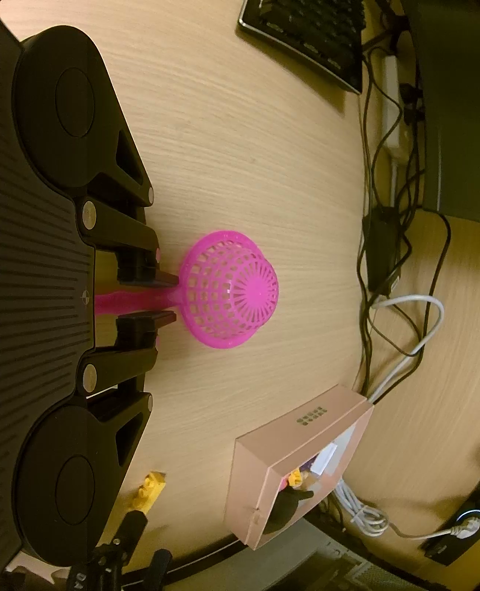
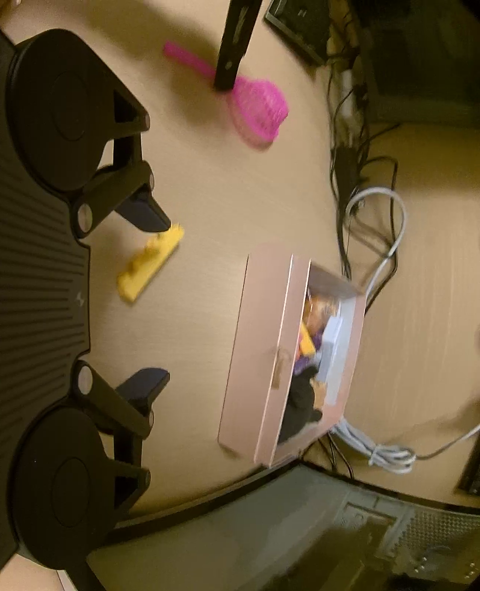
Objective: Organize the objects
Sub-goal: 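Set the yellow block back on the desk and open the right tool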
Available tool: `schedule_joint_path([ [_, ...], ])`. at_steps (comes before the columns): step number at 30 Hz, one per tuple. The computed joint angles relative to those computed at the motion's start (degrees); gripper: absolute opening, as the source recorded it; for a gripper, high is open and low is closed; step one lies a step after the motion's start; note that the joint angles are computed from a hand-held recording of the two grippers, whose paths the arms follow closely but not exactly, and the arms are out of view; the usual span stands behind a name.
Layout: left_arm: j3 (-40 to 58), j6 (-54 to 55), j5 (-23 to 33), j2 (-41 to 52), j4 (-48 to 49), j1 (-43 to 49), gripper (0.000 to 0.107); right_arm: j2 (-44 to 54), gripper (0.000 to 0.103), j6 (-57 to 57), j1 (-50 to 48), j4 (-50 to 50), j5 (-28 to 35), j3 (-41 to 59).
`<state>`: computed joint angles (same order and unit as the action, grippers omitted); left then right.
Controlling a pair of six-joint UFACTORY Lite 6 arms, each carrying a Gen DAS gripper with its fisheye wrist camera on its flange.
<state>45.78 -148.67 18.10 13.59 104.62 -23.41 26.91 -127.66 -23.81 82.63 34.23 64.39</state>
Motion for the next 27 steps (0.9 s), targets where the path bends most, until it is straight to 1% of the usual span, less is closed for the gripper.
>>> schedule_joint_path([
  [3, 0.2, 1.8, 0.5, 0.1, -1.6, -0.4, 0.016, -0.2, 0.082, 6.1, 1.3, -4.6, 0.8, -0.1],
  [6, 0.7, 2.9, 0.6, 0.5, -2.6, -0.5, 0.016, -1.2, 0.082, 5.3, 2.5, -4.8, -0.9, -1.8],
  [10, 0.7, 2.3, 0.6, 0.5, -1.9, -0.4, 0.016, 0.2, 0.082, 4.6, 2.0, -5.2, -3.6, -0.2],
  [11, 0.6, 2.2, 0.5, 0.5, -1.8, -0.4, 0.016, 0.8, 0.082, 3.8, 1.7, -4.3, -4.9, 0.6],
  [14, 0.8, 3.1, 0.8, 0.7, -2.7, -0.6, 0.016, 2.2, 0.082, -4.2, 1.2, 4.8, -9.6, 1.1],
  [15, 1.1, 4.1, 1.1, 0.9, -3.6, -0.8, 0.016, 2.6, 0.082, -5.2, 0.9, 6.6, -10.2, 1.3],
  [16, 1.2, 5.3, 1.4, 1.0, -4.6, -1.0, 0.016, 2.9, 0.082, -3.8, 0.4, 6.0, -10.0, 1.7],
  [17, 1.6, 6.7, 1.8, 1.3, -5.8, -1.4, 0.016, 3.4, 0.082, -0.1, -0.3, 3.1, -9.0, 2.6],
  [20, 2.4, 9.0, 3.6, 2.2, -8.2, -2.9, 0.017, 3.9, 0.088, 11.8, -1.6, -6.0, -5.1, 3.5],
  [21, 2.5, 9.1, 4.0, 2.4, -8.1, -3.1, 0.017, 4.1, 0.089, 13.1, -1.7, -6.5, -4.2, 3.1],
  [23, 2.5, 9.2, 4.9, 2.7, -7.5, -3.7, 0.017, 3.6, 0.090, 11.8, -1.3, -4.5, -3.7, 1.1],
  [25, 2.1, 8.7, 6.1, 2.9, -6.3, -4.4, 0.017, 2.3, 0.094, 6.4, -0.8, 0.4, -4.1, -1.9],
  [27, 1.7, 8.0, 7.3, 3.2, -5.0, -5.2, 0.017, 2.2, 0.098, 4.1, -0.3, 2.5, -4.2, -2.9],
])
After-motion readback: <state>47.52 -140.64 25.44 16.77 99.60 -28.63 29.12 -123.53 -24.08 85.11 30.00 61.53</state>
